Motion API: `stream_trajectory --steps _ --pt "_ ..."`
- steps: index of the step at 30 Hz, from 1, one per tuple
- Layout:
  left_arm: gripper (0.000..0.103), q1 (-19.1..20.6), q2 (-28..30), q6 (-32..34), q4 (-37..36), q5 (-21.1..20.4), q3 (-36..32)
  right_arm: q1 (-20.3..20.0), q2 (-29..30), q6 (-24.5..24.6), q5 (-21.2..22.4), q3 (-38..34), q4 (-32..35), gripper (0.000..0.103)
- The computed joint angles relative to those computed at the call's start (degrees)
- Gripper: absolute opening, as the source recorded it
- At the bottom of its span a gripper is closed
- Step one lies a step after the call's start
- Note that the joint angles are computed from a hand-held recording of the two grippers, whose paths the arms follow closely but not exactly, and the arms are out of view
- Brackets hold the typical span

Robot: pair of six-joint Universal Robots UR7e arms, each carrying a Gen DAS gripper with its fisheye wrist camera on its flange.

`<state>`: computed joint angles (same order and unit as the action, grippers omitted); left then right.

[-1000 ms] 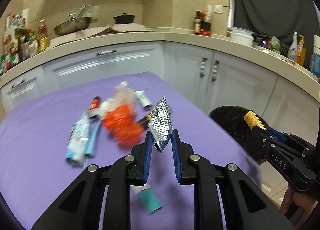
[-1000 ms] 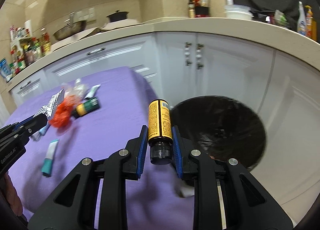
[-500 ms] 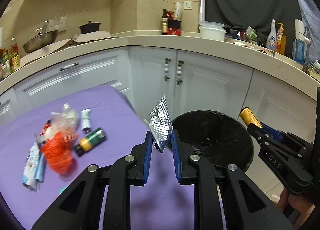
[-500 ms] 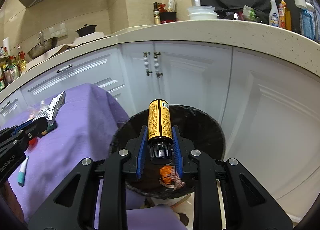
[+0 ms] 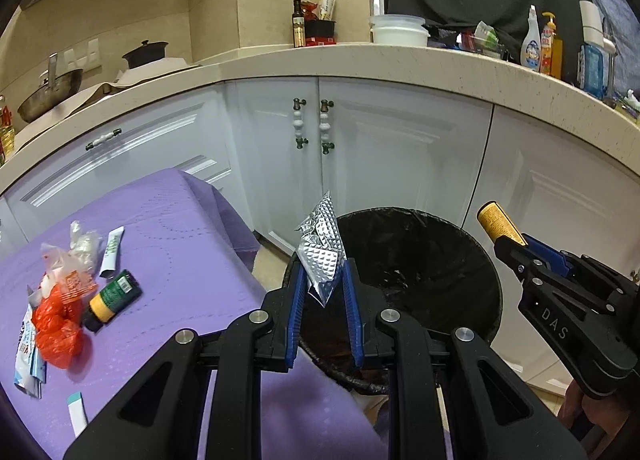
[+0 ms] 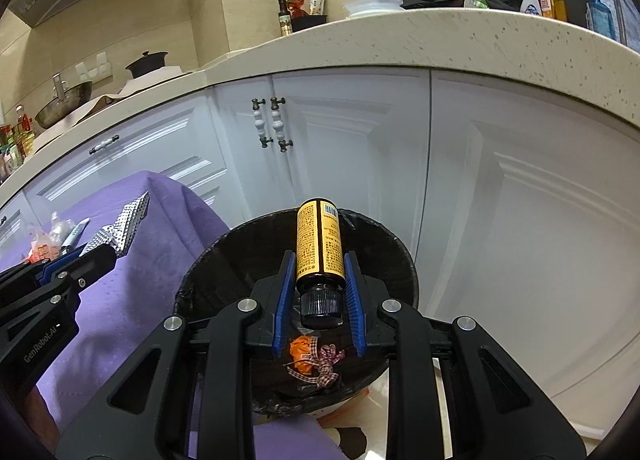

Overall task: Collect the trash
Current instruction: 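Carry bottle and foil wrapper over the black bin and open both tools, then grasp the teal-white tube with the right tool while the left tool grasps the white toothpaste tube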

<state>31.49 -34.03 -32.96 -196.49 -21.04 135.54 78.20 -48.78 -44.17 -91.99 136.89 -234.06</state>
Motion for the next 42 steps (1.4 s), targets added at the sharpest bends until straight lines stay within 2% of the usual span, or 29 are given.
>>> stream_trajectory --steps 7,10,11,14,32,35,39,42 --pt "0.021 2.16 0.78 2.39 0.17 -1.35 -2.85 -0.43 0.55 0.26 0.01 -2.10 0.92 0.025" --pt "0.023 2.87 1.09 3.33 -0.21 -1.73 -3.60 -0.59 0.97 0.64 -0.07 -2.77 0.60 0.040" --pt "0.028 3.04 1.09 3.39 0.04 -1.81 -3.78 -0.57 1.09 0.77 -0.16 -2.90 0.44 0.041" --pt "0.038 3.12 1.00 2.91 -0.15 -1.72 -3.60 -0.54 1.17 0.84 -0.39 -3.06 0.48 0.041" --pt "0.042 2.07 0.02 0.65 -0.14 0.05 -1.59 0.13 1.26 1.23 -1.56 -2.33 -0.27 0.040" --pt "0.049 1.11 -0.89 -1.56 0.28 1.02 -0.01 0.50 1.29 1.11 -1.56 -1.88 -0.73 0.041" --pt "0.052 0.11 -2.97 -5.41 2.74 1.91 2.26 1.45 1.79 0.98 -1.82 -1.15 -1.68 0.042" --pt "0.054 -0.81 -5.23 -10.19 6.69 2.93 4.55 2.30 2.48 1.00 -1.89 -0.50 -2.86 0.047"
